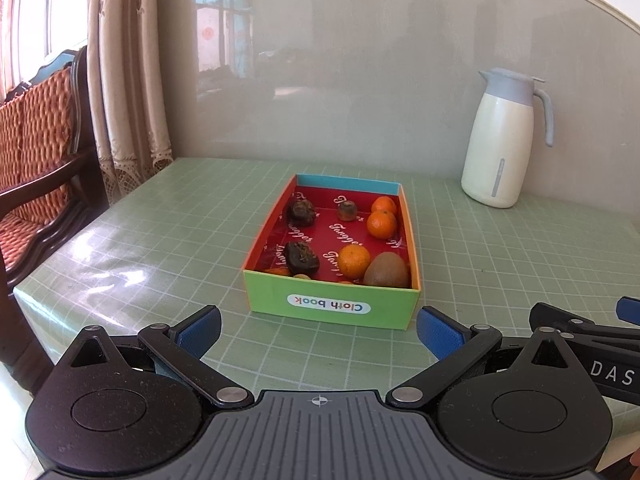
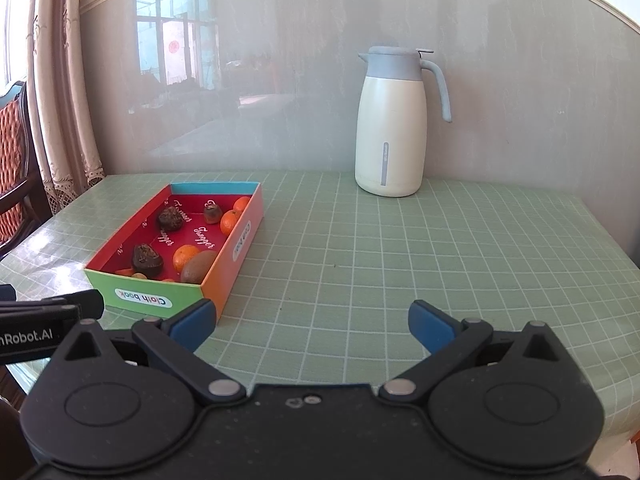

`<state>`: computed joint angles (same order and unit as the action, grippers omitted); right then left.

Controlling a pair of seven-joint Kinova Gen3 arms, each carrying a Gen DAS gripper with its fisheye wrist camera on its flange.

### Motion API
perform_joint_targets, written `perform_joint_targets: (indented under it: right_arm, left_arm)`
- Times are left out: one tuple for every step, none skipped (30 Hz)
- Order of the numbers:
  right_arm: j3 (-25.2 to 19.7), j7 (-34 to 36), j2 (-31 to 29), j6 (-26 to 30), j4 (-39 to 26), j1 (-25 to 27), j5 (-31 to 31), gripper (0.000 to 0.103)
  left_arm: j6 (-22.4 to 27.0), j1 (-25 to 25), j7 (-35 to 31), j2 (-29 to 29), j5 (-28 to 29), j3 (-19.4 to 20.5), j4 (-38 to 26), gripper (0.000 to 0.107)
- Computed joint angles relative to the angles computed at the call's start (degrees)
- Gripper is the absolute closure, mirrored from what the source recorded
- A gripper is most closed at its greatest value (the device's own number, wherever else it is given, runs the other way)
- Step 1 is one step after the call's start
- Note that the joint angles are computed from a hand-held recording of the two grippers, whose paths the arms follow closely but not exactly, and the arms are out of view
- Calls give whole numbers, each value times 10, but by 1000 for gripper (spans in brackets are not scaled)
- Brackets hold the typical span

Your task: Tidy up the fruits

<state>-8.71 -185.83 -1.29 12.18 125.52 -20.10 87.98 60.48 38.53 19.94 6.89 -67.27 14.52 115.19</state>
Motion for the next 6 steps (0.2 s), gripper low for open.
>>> perform_joint_targets:
  right_arm:
    - [0, -2, 0, -1, 0, 0, 2, 0]
    - [0, -7, 0, -1, 0, 0, 6, 0]
    - [1, -7, 0, -2, 0, 0, 7, 0]
    - [1, -9, 0, -2, 0, 0, 10, 0]
    - [1, -15, 0, -2, 1, 0, 16, 0]
    - [1, -17, 0, -1, 1, 0, 17, 0]
  left_arm:
    - [-3, 0, 2, -1, 0, 0, 1, 5]
    - [-6, 0, 13, -2, -7, 0, 5, 5]
    - [-5, 3, 28, -3, -16, 1, 10, 5]
    - [-3, 3, 33, -4, -20, 2, 12, 5]
    - [-4, 3, 30, -4, -21, 3, 12, 5]
    - [-5, 1, 27, -5, -20, 3, 11, 5]
